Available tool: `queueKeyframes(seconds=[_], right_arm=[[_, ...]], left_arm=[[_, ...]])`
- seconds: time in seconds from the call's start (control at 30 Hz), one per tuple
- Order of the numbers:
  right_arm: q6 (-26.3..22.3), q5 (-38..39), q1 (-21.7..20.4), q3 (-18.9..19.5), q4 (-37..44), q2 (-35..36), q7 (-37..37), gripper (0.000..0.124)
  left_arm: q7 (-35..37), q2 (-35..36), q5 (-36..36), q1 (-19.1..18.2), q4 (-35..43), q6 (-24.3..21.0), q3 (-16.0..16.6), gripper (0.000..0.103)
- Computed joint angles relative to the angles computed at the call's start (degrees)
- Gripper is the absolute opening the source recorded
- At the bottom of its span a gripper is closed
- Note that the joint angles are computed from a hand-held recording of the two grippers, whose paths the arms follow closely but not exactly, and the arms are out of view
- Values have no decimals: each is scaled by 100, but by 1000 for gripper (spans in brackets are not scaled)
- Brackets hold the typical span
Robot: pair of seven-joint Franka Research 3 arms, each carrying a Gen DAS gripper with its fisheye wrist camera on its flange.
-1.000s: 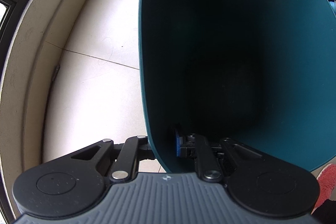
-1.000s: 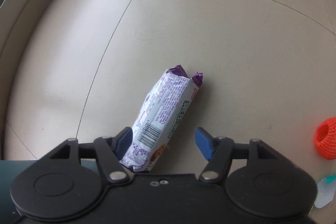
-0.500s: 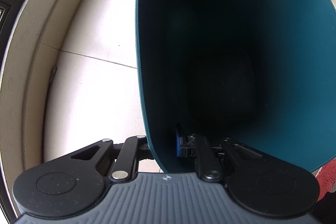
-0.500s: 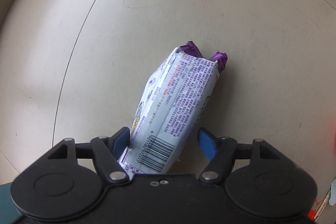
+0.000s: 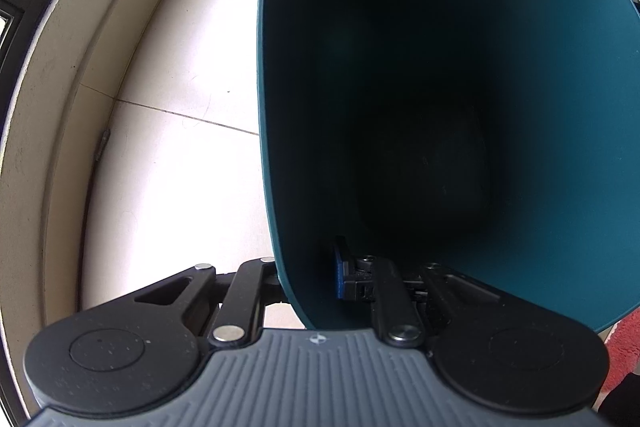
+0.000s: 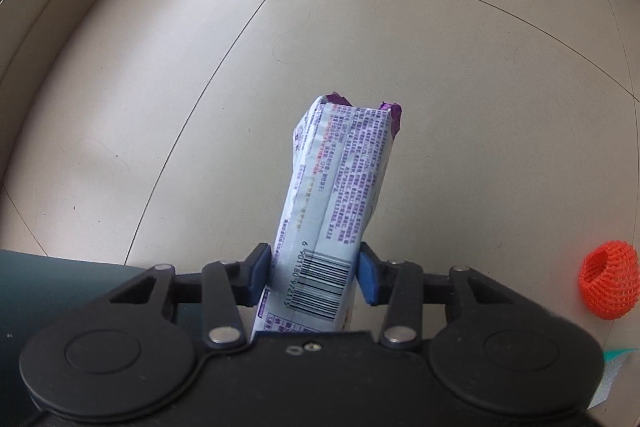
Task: Collect trash
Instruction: 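Lift the purple snack wrapper with the right tool and carry it over the bin, then lower the wrapper into the bin and open the right tool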
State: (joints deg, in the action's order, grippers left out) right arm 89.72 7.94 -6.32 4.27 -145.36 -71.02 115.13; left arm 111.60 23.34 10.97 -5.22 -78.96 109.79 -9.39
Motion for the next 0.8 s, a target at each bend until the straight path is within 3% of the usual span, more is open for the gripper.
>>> queueKeyframes(seconds=[0.2, 0.4, 0.57, 0.67, 0.8], right_arm=[[-904, 123, 188, -121, 1576, 94, -264, 44], [-1289, 498, 384, 128, 3258, 772, -397, 44], [-1215, 943, 756, 562, 3729, 1175, -443, 44], [-1143, 1012, 995, 878, 3677, 1426, -482, 44], [-1158, 1097, 1309, 1004, 3665, 1904, -558, 44]], left_arm=[[16, -159, -90, 67, -218, 57, -9, 15], [86, -89, -146, 77, -24, -44, -18, 15], [-32, -56, -215, 103, -31, 188, -5, 14], [-165, 73, -319, 117, 144, 90, -7, 14], [-305, 166, -436, 130, 308, -55, -27, 14]])
